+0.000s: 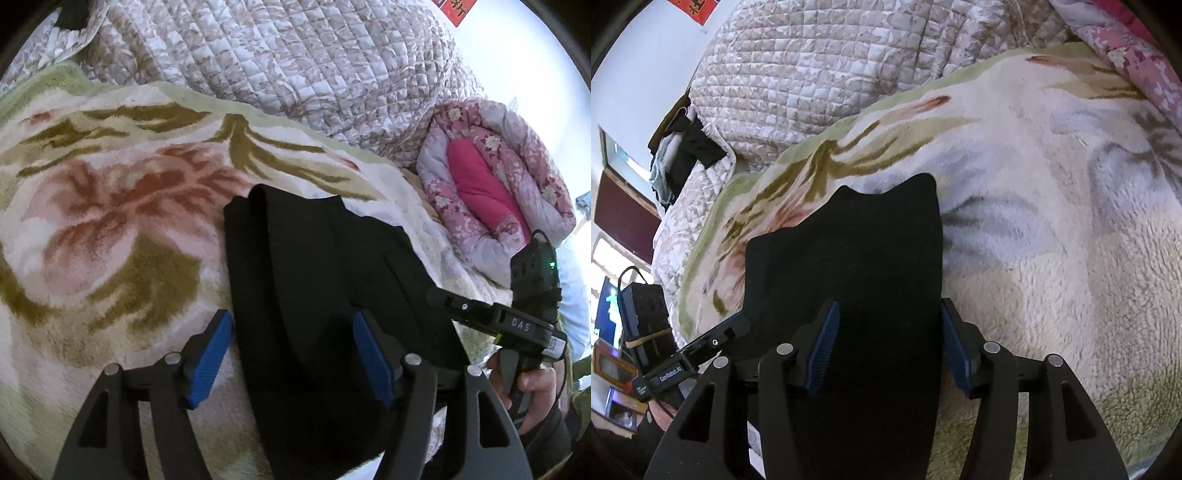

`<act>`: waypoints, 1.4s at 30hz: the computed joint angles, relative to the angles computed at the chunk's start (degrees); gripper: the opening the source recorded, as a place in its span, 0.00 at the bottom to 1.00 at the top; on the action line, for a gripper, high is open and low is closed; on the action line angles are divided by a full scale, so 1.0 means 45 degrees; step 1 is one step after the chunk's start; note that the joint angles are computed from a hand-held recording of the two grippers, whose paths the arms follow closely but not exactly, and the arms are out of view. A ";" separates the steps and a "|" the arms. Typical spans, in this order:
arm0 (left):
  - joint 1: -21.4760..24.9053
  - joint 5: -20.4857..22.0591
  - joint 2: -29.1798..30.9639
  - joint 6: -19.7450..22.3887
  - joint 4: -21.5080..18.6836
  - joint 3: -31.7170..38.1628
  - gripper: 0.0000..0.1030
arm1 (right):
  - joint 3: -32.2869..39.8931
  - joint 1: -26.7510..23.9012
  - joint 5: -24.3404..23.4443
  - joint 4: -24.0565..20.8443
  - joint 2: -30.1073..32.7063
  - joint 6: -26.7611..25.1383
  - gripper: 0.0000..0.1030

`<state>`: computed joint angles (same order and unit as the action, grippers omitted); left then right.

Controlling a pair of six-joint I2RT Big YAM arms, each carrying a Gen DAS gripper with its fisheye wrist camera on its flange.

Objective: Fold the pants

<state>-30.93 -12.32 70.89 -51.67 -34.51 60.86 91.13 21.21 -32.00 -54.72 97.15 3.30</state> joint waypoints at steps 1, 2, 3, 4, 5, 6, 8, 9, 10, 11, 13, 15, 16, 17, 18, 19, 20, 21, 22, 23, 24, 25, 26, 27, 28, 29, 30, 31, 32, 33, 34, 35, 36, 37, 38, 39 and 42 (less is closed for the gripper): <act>0.0006 0.0138 -0.0080 -0.0097 0.0191 -0.0101 0.68 | 0.0021 -0.0018 -0.0161 -0.0128 -0.0002 -0.0045 0.54; 0.0048 0.0315 -0.0157 -0.0248 0.0380 -0.0207 0.68 | -0.0001 -0.0057 -0.0390 -0.0205 -0.0014 -0.0025 0.54; 0.0056 0.0408 -0.0220 -0.0418 0.0506 -0.0302 0.68 | -0.0039 -0.0107 -0.0630 -0.0287 -0.0021 0.0009 0.54; 0.0043 0.0498 -0.0268 -0.0588 0.0638 -0.0409 0.68 | -0.0071 -0.0140 -0.0830 -0.0386 -0.0020 0.0035 0.54; 0.0024 0.0577 -0.0267 -0.0684 0.0703 -0.0453 0.68 | -0.0141 -0.0179 -0.1034 -0.0480 -0.0038 0.0001 0.54; -0.0059 0.0486 -0.0215 -0.0741 0.0697 -0.0455 0.68 | -0.0166 -0.0189 -0.1118 -0.0531 -0.0044 -0.0080 0.54; -0.0245 0.0100 -0.0049 -0.0589 0.0475 -0.0286 0.68 | -0.0171 -0.0158 -0.1075 -0.0569 -0.0046 -0.0198 0.54; -0.0280 0.0013 0.0041 -0.0528 0.0360 -0.0182 0.68 | -0.0174 -0.0150 -0.1057 -0.0546 -0.0032 -0.0172 0.54; -0.0250 0.0022 0.0041 -0.0568 0.0386 -0.0195 0.68 | -0.0193 -0.0145 -0.1056 -0.0459 -0.0010 -0.0098 0.54; -0.0198 0.0069 0.0064 -0.0660 0.0488 -0.0216 0.68 | -0.0216 -0.0135 -0.1057 -0.0360 0.0000 -0.0029 0.54; -0.0105 0.0123 0.0154 -0.0612 0.0644 -0.0211 0.68 | -0.0278 -0.0078 -0.1001 -0.0070 0.0005 0.0159 0.54; -0.0088 0.0078 0.0274 -0.0501 0.0606 -0.0112 0.68 | -0.0366 0.0004 -0.0849 0.0193 -0.0037 0.0351 0.54; -0.0106 0.0030 0.0279 -0.0524 0.0525 -0.0074 0.68 | -0.0362 0.0040 -0.0741 0.0180 -0.0062 0.0338 0.53; -0.0140 -0.0045 0.0259 -0.0589 0.0413 -0.0042 0.66 | -0.0336 0.0086 -0.0636 0.0096 -0.0106 0.0243 0.50; -0.0179 -0.0096 0.0221 -0.0642 0.0289 -0.0027 0.60 | -0.0330 0.0092 -0.0644 0.0069 -0.0131 0.0208 0.46; -0.0213 -0.0195 0.0184 -0.0734 0.0139 -0.0006 0.57 | -0.0372 0.0078 -0.0732 0.0119 -0.0195 0.0262 0.39; -0.0187 -0.0123 0.0126 -0.0774 0.0133 -0.0041 0.54 | -0.0452 0.0038 -0.0934 0.0234 -0.0266 0.0362 0.36; -0.0173 -0.0101 0.0068 -0.0887 0.0122 -0.0073 0.51 | -0.0496 -0.0008 -0.1200 0.0293 -0.0299 0.0387 0.35; -0.0158 -0.0125 0.0059 -0.0982 0.0090 -0.0073 0.50 | -0.0489 0.0002 -0.1170 0.0280 -0.0295 0.0335 0.35; -0.0149 -0.0134 0.0095 -0.0982 0.0048 -0.0053 0.50 | -0.0455 0.0037 -0.0944 0.0216 -0.0254 0.0235 0.35; -0.0168 -0.0223 0.0195 -0.0885 -0.0088 0.0053 0.50 | -0.0427 0.0072 -0.0764 0.0145 -0.0168 0.0196 0.35; -0.0220 -0.0370 0.0262 -0.0813 -0.0198 0.0140 0.50 | -0.0452 0.0081 -0.0732 0.0213 -0.0116 0.0289 0.34; -0.0263 -0.0487 0.0323 -0.0779 -0.0347 0.0245 0.48 | -0.0487 0.0091 -0.0707 0.0320 -0.0115 0.0397 0.34; -0.0304 -0.0584 0.0367 -0.0752 -0.0475 0.0341 0.47 | -0.0508 0.0089 -0.0684 0.0336 -0.0149 0.0405 0.33; -0.0347 -0.0674 0.0401 -0.0697 -0.0581 0.0424 0.45 | -0.0515 0.0122 -0.0569 0.0361 -0.0196 0.0353 0.31; -0.0394 -0.0781 0.0438 -0.0634 -0.0725 0.0523 0.43 | -0.0540 0.0155 -0.0459 0.0414 -0.0248 0.0326 0.28; -0.0455 -0.0927 0.0473 -0.0585 -0.0903 0.0640 0.41 | -0.0595 0.0193 -0.0351 0.0503 -0.0323 0.0338 0.27; -0.0479 -0.1000 0.0486 -0.0536 -0.0998 0.0709 0.40 | -0.0623 0.0220 -0.0253 0.0562 -0.0385 0.0323 0.25; -0.0516 -0.1099 0.0494 -0.0478 -0.1118 0.0793 0.37 | -0.0650 0.0244 -0.0187 0.0597 -0.0434 0.0288 0.22; -0.0541 -0.1174 0.0497 -0.0435 -0.1211 0.0864 0.35 | -0.0706 0.0275 -0.0073 0.0698 -0.0527 0.0251 0.20; -0.0548 -0.1198 0.0484 -0.0391 -0.1260 0.0915 0.34 | -0.0733 0.0304 -0.0028 0.0760 -0.0576 0.0244 0.19; -0.0557 -0.1229 0.0474 -0.0296 -0.1305 0.0971 0.32 | -0.0772 0.0334 0.0016 0.0847 -0.0656 0.0187 0.18; -0.0568 -0.1262 0.0466 -0.0225 -0.1339 0.1015 0.31 | -0.0771 0.0354 0.0043 0.0882 -0.0688 0.0134 0.18; -0.0573 -0.1270 0.0453 -0.0173 -0.1357 0.1043 0.30 | -0.0796 0.0394 0.0099 0.0946 -0.0742 0.0099 0.17; -0.0587 -0.1288 0.0448 -0.0129 -0.1376 0.1078 0.28 | -0.0819 0.0428 0.0121 0.1017 -0.0810 0.0041 0.17; -0.0593 -0.1295 0.0439 -0.0068 -0.1393 0.1113 0.27 | -0.0834 0.0452 0.0129 0.1071 -0.0860 0.0022 0.17; -0.0614 -0.1316 0.0437 0.0107 -0.1421 0.1250 0.25 | -0.0878 0.0501 -0.0004 0.1252 -0.1003 -0.0023 0.16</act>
